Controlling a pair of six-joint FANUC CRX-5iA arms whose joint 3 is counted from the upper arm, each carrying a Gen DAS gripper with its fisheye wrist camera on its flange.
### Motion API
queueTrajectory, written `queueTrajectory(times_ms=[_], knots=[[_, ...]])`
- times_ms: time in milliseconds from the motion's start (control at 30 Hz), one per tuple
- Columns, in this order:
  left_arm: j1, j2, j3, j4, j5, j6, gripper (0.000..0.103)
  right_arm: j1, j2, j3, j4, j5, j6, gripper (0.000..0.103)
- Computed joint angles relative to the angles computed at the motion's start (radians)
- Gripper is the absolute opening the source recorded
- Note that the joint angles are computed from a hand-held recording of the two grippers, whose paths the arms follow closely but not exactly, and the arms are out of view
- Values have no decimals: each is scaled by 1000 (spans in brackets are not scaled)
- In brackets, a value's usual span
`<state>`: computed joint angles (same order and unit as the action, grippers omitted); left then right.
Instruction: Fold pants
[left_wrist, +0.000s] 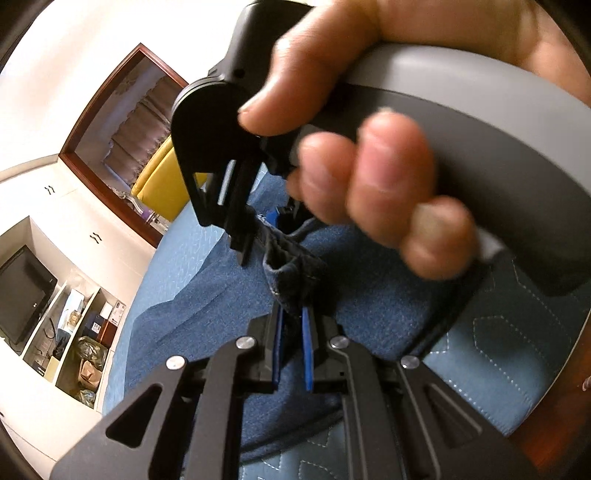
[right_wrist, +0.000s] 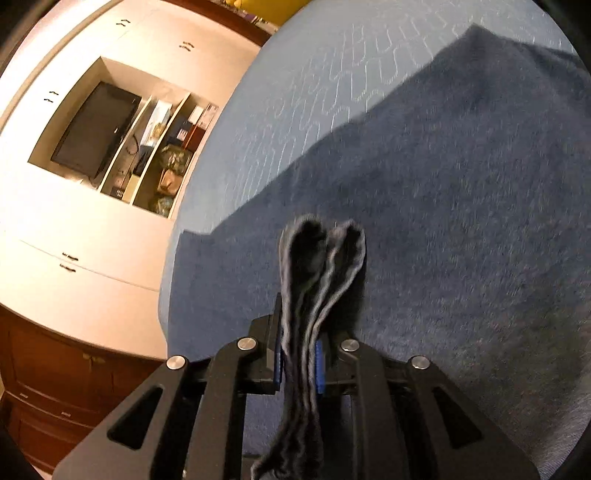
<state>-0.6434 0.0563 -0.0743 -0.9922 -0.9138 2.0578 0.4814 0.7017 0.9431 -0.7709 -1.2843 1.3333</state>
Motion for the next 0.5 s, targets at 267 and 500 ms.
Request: queueTrajectory(times_ms=[267,500], knots=[[-57,31,32,-20,-57,19,9,76,20,51,213,42,-23,19],[-85,48,52,-26,-76,9,9,150,-7,19,421,70,-1,13]])
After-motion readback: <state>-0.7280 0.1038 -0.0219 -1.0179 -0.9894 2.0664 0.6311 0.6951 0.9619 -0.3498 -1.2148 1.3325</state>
